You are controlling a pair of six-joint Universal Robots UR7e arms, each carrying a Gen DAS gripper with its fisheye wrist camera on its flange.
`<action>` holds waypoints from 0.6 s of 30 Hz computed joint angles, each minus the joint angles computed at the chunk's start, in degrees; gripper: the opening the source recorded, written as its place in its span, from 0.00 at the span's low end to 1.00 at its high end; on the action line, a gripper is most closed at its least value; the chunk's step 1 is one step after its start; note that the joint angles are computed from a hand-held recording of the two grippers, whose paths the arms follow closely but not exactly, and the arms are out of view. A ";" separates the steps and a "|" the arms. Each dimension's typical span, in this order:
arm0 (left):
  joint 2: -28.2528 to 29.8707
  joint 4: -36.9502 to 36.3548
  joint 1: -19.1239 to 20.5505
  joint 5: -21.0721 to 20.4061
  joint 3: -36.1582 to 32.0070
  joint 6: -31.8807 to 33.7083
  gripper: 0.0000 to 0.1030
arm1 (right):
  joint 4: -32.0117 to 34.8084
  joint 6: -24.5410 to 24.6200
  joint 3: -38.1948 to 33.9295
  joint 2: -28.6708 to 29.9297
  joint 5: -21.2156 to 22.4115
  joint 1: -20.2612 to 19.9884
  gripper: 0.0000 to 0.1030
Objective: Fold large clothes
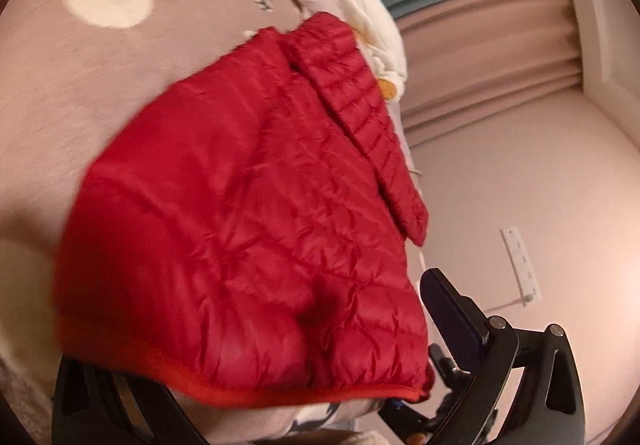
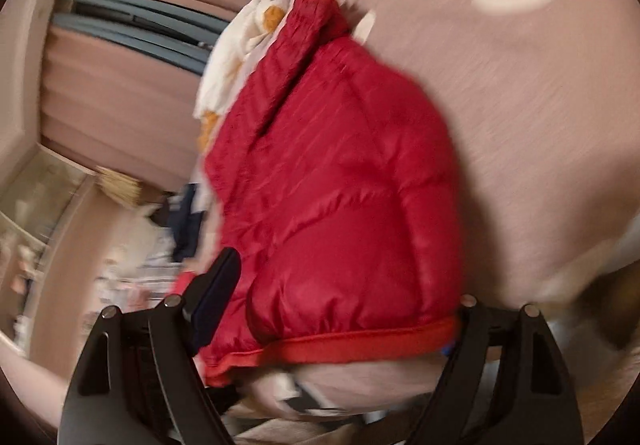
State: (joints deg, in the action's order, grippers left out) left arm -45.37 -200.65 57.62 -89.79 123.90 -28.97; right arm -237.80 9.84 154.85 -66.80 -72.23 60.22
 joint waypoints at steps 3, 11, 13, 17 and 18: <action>1.03 -0.64 0.49 -1.53 -0.78 2.30 0.99 | 2.85 1.19 -2.05 0.11 2.54 0.53 0.80; 2.18 0.84 -1.77 11.39 -1.77 5.25 0.66 | 5.79 -5.25 -9.36 1.80 -16.36 10.62 0.66; 3.43 -0.62 -2.86 16.13 -1.72 7.93 0.50 | 5.28 -7.55 -10.60 2.96 -20.43 12.00 0.48; 4.39 -3.28 -3.23 18.85 -1.04 9.26 0.38 | 3.81 -11.39 -11.91 4.41 -22.92 11.23 0.19; 4.56 -3.73 -3.16 19.03 -1.01 9.51 0.37 | 3.09 -11.66 -11.47 4.40 -20.90 9.85 0.17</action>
State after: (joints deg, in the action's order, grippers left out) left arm -40.80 -204.38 54.46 -70.76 122.88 -19.45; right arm -234.71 -1.82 143.38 -62.40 -93.13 70.08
